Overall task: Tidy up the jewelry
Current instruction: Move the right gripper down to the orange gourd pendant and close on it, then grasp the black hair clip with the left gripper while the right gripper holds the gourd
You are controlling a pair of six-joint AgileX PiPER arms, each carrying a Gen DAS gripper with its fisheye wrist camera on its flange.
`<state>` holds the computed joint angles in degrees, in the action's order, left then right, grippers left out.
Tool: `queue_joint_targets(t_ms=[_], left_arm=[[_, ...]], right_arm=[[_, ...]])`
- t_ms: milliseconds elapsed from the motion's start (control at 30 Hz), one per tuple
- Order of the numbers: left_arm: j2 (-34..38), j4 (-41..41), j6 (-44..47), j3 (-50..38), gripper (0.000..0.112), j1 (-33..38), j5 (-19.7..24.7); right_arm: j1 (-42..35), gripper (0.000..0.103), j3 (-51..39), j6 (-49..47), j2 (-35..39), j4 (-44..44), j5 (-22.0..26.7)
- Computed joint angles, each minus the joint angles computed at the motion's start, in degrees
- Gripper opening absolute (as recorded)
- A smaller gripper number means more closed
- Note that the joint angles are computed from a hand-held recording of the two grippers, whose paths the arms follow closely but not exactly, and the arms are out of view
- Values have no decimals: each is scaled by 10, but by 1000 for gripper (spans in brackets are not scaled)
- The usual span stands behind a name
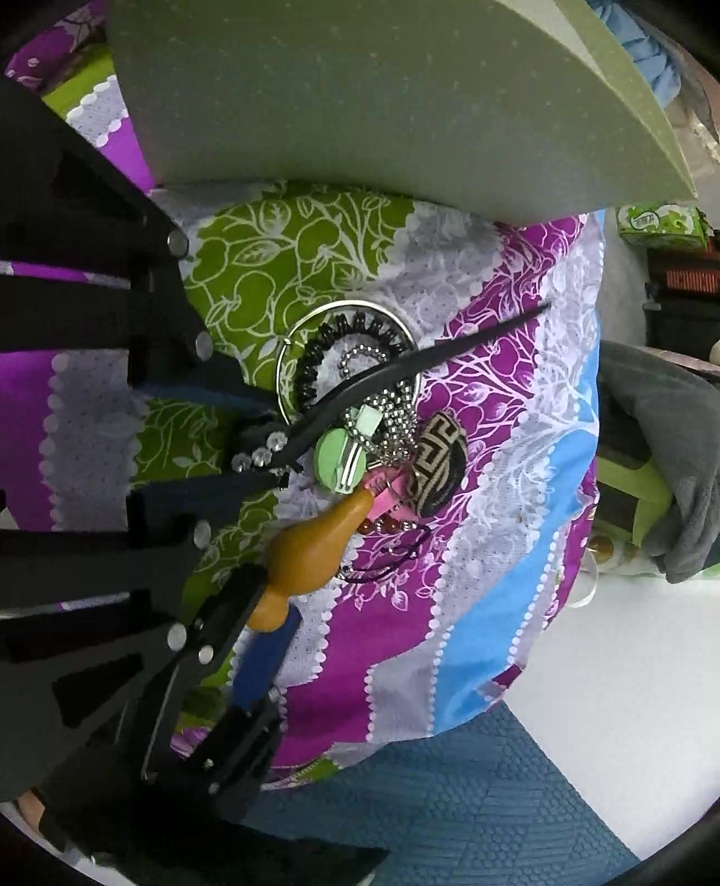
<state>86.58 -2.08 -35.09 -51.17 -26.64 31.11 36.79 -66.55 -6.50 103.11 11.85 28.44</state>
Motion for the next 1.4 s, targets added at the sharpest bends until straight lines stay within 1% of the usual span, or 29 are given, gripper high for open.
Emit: queue_joint_targets(t_ms=[133,300,367,600,767,833,900,967,1100,1167,1200,1233,1267,1300,1333,1367,1400], left_arm=[[-11,8,-5,5,20,-6,2],[-40,-11,3,26,19,-12,8],[-57,-2,-10,37,19,-22,12],[-124,-23,-10,84,19,-36,23],[-156,-35,-6,110,19,-49,32],[-168,-39,-7,122,19,-56,37],[-178,-41,-9,135,19,-60,42],[-186,-72,19,149,19,-50,46],[-211,-73,7,168,19,-56,56],[-216,-89,21,175,19,-50,56],[-219,-99,27,177,19,-45,56],[-223,-117,39,181,20,-35,53],[-225,-135,54,184,26,-24,53],[-227,-154,68,187,36,-13,53],[-231,-161,69,190,41,-8,50],[-235,-150,52,191,48,-9,48],[-238,-134,34,188,49,-13,47]], right_arm=[[9,25,9,17,-11,-12,-3],[29,25,19,99,-29,-64,11],[40,25,29,145,-41,-92,14],[92,25,84,320,-86,-186,17],[121,25,102,412,-100,-237,33],[127,25,107,434,-101,-245,40],[130,25,112,445,-99,-244,43],[136,25,112,461,-101,-255,50],[133,25,113,440,-104,-224,54],[125,30,113,408,-103,-188,47],[121,37,114,397,-104,-175,42],[118,39,113,389,-104,-165,38],[115,39,114,378,-105,-155,33],[114,39,115,374,-107,-152,30],[115,39,114,373,-108,-154,28],[116,39,113,367,-109,-155,25],[117,39,111,358,-109,-158,22]])
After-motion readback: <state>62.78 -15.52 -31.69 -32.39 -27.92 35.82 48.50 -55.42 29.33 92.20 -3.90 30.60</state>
